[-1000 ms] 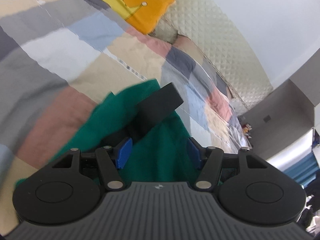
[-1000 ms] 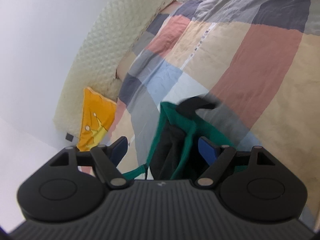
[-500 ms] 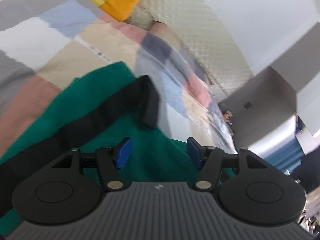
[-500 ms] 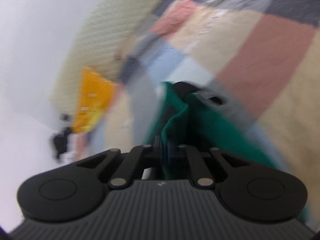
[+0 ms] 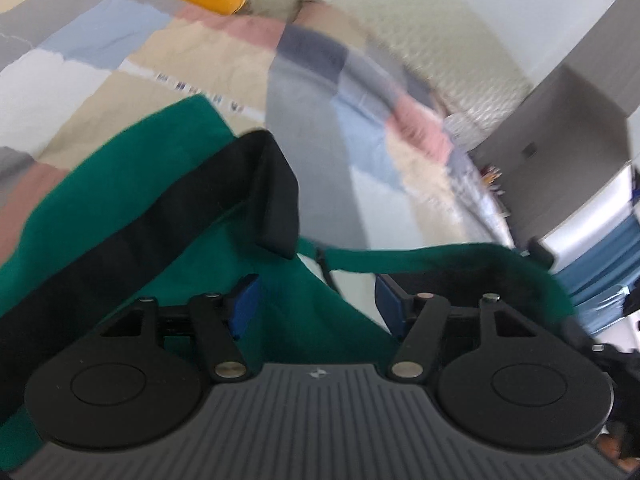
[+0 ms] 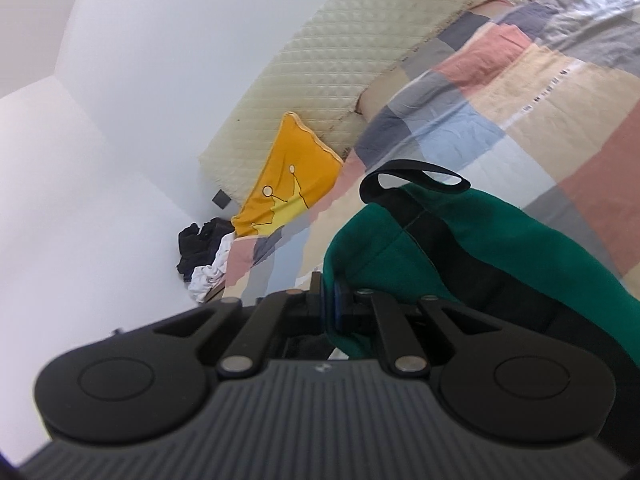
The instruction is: Fold large clothes
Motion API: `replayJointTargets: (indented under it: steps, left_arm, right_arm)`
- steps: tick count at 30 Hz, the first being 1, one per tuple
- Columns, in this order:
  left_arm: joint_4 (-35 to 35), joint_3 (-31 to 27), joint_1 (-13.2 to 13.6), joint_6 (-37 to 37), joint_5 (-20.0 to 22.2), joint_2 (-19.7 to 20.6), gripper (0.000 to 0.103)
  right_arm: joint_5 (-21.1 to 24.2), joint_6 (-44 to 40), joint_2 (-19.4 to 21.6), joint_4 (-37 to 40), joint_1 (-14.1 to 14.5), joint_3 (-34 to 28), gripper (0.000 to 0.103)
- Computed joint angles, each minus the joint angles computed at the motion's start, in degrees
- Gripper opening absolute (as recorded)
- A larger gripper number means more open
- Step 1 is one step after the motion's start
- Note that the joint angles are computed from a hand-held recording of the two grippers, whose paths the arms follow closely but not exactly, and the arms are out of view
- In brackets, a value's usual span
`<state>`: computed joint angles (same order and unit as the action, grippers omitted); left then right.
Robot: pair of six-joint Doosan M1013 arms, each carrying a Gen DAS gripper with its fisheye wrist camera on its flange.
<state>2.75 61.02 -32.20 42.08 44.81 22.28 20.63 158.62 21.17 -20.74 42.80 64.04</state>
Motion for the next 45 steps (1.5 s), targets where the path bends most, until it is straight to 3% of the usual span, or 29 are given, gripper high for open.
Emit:
replayJointTargets:
  steps: [2,5,8,15,20,22,26,28,31,34,37,40,43,45]
  left_arm:
    - [2.11,-0.47,-0.39,-1.64,1.87,0.47,0.032]
    - [3.57,0.41,-0.4,-3.73,2.48,0.1,0.007]
    - [6.69,2.75,-0.32,-8.18,0.19,-1.45,0.001]
    - [20.27,9.5,-0.91,-24.19,-8.3,-7.62,0.001]
    - [25.07,10.78,-0.76,-31.34,-8.98,-9.32,0.001]
    - [25.01,10.91,-0.47,-32.45,-9.6,-9.75,0.001]
    - [24.51,7.38,0.32,-32.44,-7.51,-8.8,0.0]
    - [25.16,3.94,0.63,-31.5,-4.17,-7.4,0.0]
    - [26.55,-2.92,1.08,-27.38,3.09,-3.95,0.0]
    - [30.52,-11.02,1.31,-21.97,12.43,0.85,0.0]
    - [26.27,-16.76,2.93,-15.08,17.63,4.73,0.0]
    - [24.77,-16.87,3.94,-11.89,17.54,6.08,0.0]
    - [14.58,-12.01,6.39,-6.3,9.87,4.72,0.001]
    - [9.21,-10.28,7.68,-3.63,7.73,4.41,0.005]
  right_arm:
    - [0.06,2.03,-0.08,-2.03,0.02,0.13,0.007]
    - [1.0,6.97,0.11,-6.45,-0.02,0.09,0.007]
    - [2.74,11.68,0.08,-10.6,0.09,0.24,0.007]
    - [5.76,24.05,-0.63,-25.31,1.04,0.83,0.007]
    - [5.92,35.56,-1.91,-37.48,1.57,2.3,0.007]
    - [6.07,37.42,-2.08,-38.5,1.34,2.27,0.007]
    - [8.37,36.45,-0.29,-36.02,0.29,-1.81,0.007]
    - [10.86,29.84,1.93,-29.5,-0.54,-6.19,0.007]
    - [19.09,16.01,6.82,-17.83,-1.71,-15.33,0.007]
    - [27.39,10.96,11.83,-10.46,-3.07,-23.29,0.007]
    - [33.51,6.97,16.01,-4.62,-4.24,-29.02,0.007]
    - [37.67,4.17,18.73,-2.29,-4.71,-31.7,0.007]
    - [37.44,5.18,18.65,-2.92,-4.99,-29.4,0.003]
    - [37.04,6.22,18.16,-3.4,-5.28,-27.45,0.003]
